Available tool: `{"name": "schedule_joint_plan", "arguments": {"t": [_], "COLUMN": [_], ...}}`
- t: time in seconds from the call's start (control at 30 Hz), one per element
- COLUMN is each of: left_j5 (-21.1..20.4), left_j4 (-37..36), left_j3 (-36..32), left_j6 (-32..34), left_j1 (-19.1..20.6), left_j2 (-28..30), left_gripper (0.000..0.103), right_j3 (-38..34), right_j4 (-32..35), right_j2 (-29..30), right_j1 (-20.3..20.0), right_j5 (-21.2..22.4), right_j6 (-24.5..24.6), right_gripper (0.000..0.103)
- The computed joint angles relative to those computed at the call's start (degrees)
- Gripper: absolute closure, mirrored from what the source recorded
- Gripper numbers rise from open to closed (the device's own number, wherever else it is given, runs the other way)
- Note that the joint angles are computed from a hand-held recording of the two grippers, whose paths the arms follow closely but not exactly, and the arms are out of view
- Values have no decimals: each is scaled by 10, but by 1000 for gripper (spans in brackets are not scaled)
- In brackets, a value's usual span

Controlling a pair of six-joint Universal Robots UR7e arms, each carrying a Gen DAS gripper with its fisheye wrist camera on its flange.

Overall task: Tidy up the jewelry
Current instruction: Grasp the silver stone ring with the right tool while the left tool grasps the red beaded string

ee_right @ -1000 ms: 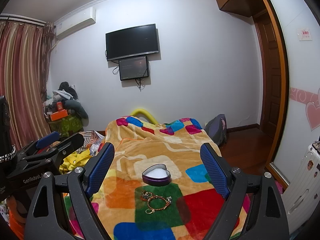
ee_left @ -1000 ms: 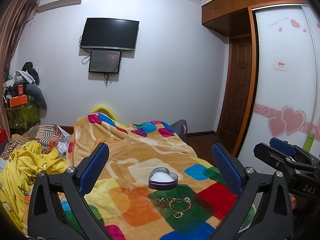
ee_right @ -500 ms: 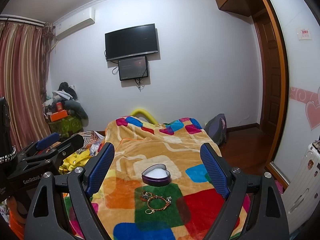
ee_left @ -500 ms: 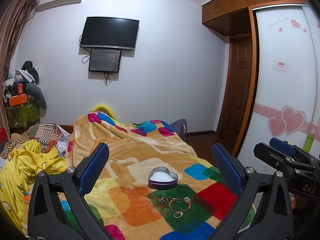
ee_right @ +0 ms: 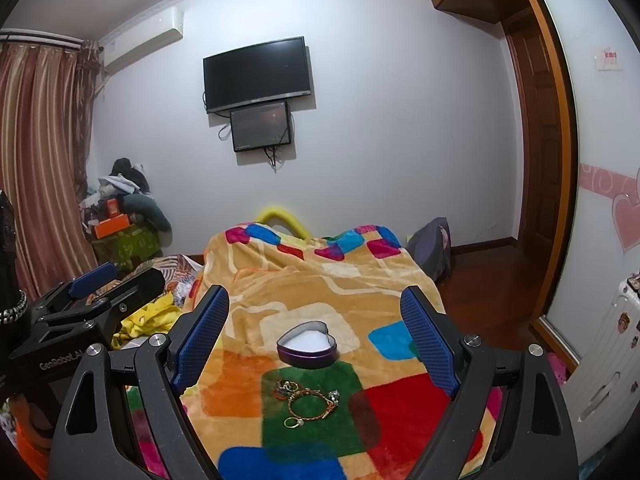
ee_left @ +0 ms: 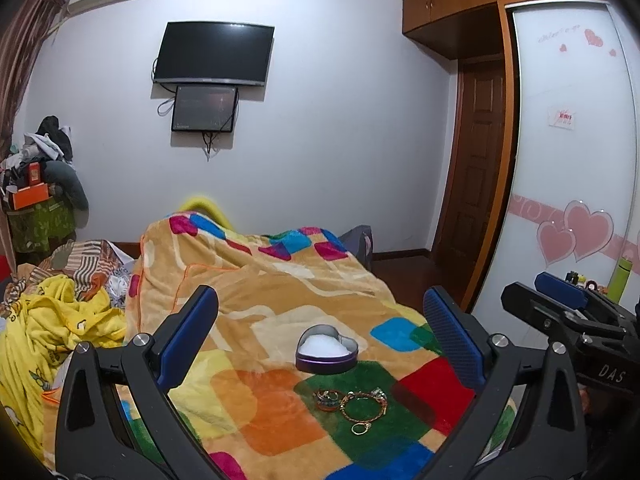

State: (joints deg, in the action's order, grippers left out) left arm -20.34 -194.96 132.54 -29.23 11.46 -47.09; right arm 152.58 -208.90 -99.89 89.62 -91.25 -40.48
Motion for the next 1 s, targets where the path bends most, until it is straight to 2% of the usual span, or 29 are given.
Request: {"name": "schedule_joint_plan", "arguments": {"t": [0.2, 0.37, 0.47, 0.53, 0.67, 0.77, 0.93, 1.0], "left_j5": [-22, -48, -78, -110, -150, -176, -232, -248], "left_j4": [19, 71, 105, 121, 142, 151, 157, 158], "left_j3": [-11, -16, -18, -20, -31, -42, -55, -60], "left_j6": [-13, -42, -59, -64, -55, -41, -16, -9], "left_j1": [45, 92, 124, 145, 175, 190, 212, 215], "left_j2": [9, 9, 7, 6, 20, 29, 43, 48], "left_gripper": [0, 1, 7, 16, 24, 30, 48, 51], "right_j3": [-14, -28, -38, -46, -57, -62, -73, -76], "right_j4": [-1, 10, 22, 47, 77, 93, 120, 133], "right_j2": [27, 50, 74, 79, 100, 112, 132, 135], "right_j1": [-15, -35, -52, -56, -72, -80, -95, -100], "right_j5": [-23, -50, -71, -81, -100, -113, -118, -120], "right_j6": [5, 6, 4, 7, 6, 0, -5, -9], "right_gripper": [18, 18, 18, 18, 19, 28, 41, 46]}}
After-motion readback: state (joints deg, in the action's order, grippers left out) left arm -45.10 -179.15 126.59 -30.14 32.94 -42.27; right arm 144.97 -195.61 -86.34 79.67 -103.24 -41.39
